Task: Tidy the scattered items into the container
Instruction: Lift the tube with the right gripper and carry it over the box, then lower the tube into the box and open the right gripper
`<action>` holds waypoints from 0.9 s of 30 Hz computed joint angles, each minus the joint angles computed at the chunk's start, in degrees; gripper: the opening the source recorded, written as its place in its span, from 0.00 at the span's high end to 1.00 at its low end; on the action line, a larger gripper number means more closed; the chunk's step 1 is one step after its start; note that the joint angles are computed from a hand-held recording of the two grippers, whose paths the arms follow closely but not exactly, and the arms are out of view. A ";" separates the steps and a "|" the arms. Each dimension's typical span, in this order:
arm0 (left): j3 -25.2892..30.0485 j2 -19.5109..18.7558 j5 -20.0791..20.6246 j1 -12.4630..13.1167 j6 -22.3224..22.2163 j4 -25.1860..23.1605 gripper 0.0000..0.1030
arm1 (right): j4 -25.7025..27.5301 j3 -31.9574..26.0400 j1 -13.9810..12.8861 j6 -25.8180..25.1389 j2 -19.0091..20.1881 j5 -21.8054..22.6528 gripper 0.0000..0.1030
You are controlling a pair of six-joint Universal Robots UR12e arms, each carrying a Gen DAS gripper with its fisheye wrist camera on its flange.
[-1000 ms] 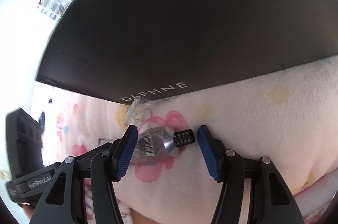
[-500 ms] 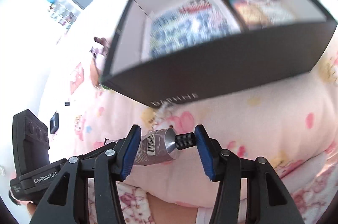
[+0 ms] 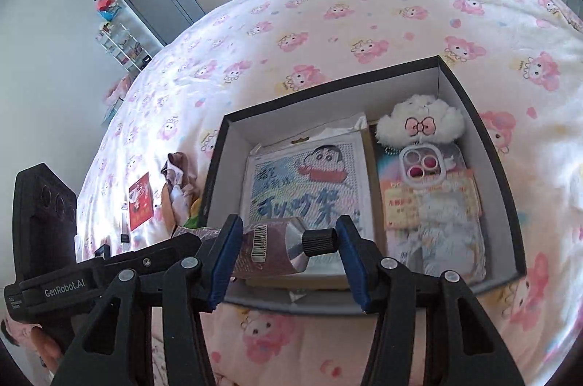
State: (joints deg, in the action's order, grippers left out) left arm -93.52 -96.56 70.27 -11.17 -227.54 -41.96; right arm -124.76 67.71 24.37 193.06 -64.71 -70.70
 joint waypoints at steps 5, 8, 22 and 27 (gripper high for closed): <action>6.03 -6.13 -2.40 1.15 2.00 -6.86 0.40 | 9.15 -8.67 -1.20 -1.63 6.47 0.98 0.53; 9.29 -8.17 1.78 0.62 3.32 -10.44 0.40 | 12.76 -12.26 -2.08 0.21 9.46 4.46 0.53; 17.15 -11.71 12.17 -1.03 9.57 -22.23 0.36 | 13.66 -13.75 -3.06 2.63 11.09 6.83 0.53; 15.23 -9.65 10.05 -1.10 12.27 -21.79 0.54 | 12.39 -12.27 -2.84 0.74 9.20 3.93 0.53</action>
State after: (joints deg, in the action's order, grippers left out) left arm -78.29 -106.21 80.33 -12.27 -215.27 -63.75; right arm -112.37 55.44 21.53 193.80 -55.52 -66.77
